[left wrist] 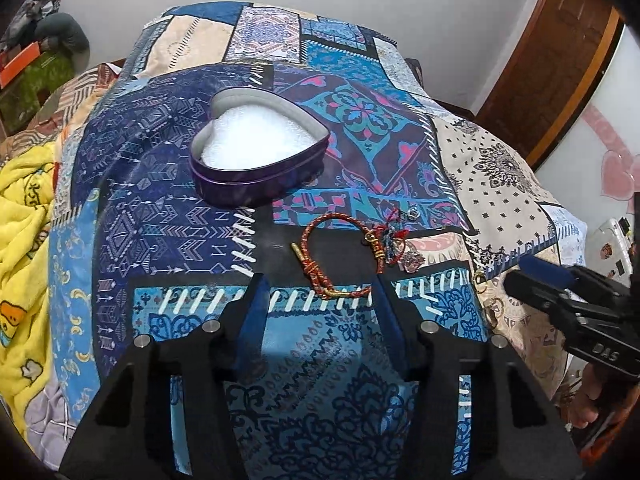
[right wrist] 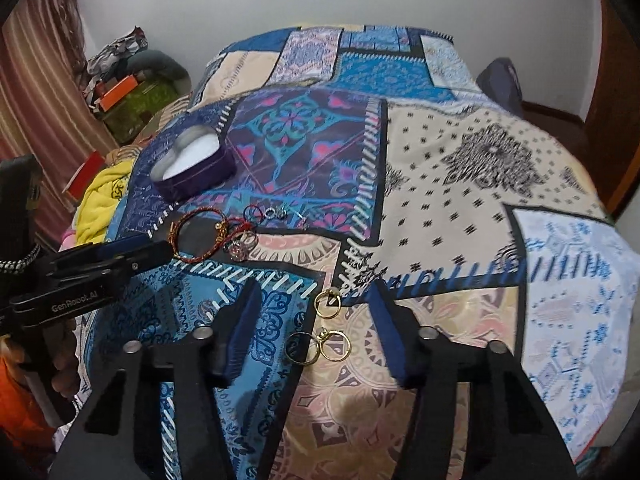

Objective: Organize jewelry
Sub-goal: 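Grasp the orange braided bracelet with the left tool while the right tool grasps a gold hoop earring, then lower the bracelet into the purple heart tin with the left tool while the right tool drops the earring in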

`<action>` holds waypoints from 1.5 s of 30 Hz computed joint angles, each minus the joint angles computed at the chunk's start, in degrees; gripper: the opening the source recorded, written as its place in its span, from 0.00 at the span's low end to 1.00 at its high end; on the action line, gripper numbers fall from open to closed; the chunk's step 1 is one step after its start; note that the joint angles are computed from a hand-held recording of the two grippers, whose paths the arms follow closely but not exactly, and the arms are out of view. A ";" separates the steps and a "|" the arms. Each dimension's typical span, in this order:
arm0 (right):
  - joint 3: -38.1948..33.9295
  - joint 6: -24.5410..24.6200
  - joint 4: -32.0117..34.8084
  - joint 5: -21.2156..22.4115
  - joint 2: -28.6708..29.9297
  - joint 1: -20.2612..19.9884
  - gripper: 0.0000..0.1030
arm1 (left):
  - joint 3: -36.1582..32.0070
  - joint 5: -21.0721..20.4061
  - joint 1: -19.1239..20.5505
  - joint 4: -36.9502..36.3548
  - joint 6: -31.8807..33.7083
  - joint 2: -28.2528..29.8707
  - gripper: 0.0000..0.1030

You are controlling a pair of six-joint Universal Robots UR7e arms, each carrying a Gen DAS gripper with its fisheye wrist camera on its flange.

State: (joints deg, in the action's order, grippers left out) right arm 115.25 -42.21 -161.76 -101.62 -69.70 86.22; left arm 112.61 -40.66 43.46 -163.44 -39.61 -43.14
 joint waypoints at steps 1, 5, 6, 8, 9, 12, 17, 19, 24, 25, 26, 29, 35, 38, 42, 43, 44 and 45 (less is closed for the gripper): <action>-0.21 0.26 0.34 -0.11 0.27 -0.05 0.41 | -0.14 -0.11 0.10 -0.16 0.16 0.11 0.50; -1.39 1.95 1.88 -1.31 1.63 -0.10 0.35 | -0.86 -0.34 0.71 -0.27 0.70 0.57 0.38; -1.50 2.18 2.17 -1.46 1.82 -0.18 0.34 | -0.91 -0.56 0.89 -0.70 0.83 0.62 0.35; -1.70 2.66 2.44 -2.22 2.35 -0.25 0.30 | -0.97 -1.03 1.21 -1.50 1.05 0.68 0.33; -1.84 2.83 2.75 -2.65 2.59 -0.26 0.27 | -0.98 -1.16 1.29 -1.68 1.05 0.72 0.32; -1.80 2.76 2.09 -3.53 3.22 -0.39 0.23 | -1.18 -1.08 1.49 -1.87 0.76 1.00 0.30; -0.99 1.07 -0.43 -4.36 3.47 -0.27 0.20 | -1.51 -0.15 1.66 -2.47 -0.73 1.75 0.19; -0.80 0.68 -1.28 -4.71 3.62 -0.19 0.15 | -1.69 1.07 1.51 -1.87 -1.31 2.09 0.11; -1.18 1.56 0.06 -3.65 3.15 -0.63 0.09 | -1.38 3.43 0.84 0.05 -3.15 1.80 0.06; -1.26 1.80 0.81 -3.20 2.87 -0.76 0.09 | -1.14 4.67 0.46 0.71 -3.85 1.61 0.06; -1.27 1.99 1.03 -3.17 2.83 -0.65 0.09 | -0.74 5.63 0.02 0.77 -4.22 1.28 0.06; -0.98 2.05 0.93 -2.46 1.99 -0.52 0.09 | 0.58 7.40 -1.06 0.42 -4.33 0.07 0.06; -0.52 1.45 -1.26 -1.37 0.90 1.17 0.09 | 2.44 9.90 -3.26 -1.73 -3.07 -2.09 0.06; -0.67 1.31 -2.09 -0.39 0.61 2.12 0.09 | 3.07 11.10 -4.31 -3.54 -1.88 -3.00 0.06; -0.96 1.33 -3.13 1.08 0.68 3.41 0.09 | 3.51 12.93 -5.61 -6.46 0.59 -3.80 0.06; -1.13 1.31 -3.37 1.52 0.78 3.76 0.09 | 3.55 13.59 -5.94 -7.45 1.62 -3.98 0.06; -1.26 1.26 -3.81 1.93 0.95 4.15 0.09 | 3.53 14.15 -6.18 -8.30 2.47 -4.05 0.06; -1.14 1.18 -4.33 2.21 1.00 4.49 0.09 | 3.55 14.51 -6.35 -8.91 3.01 -4.10 0.06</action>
State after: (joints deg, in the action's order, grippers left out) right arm 114.10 -41.03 -166.09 -99.41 -68.69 90.71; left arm 116.16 -26.15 37.11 -172.35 -36.60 -47.24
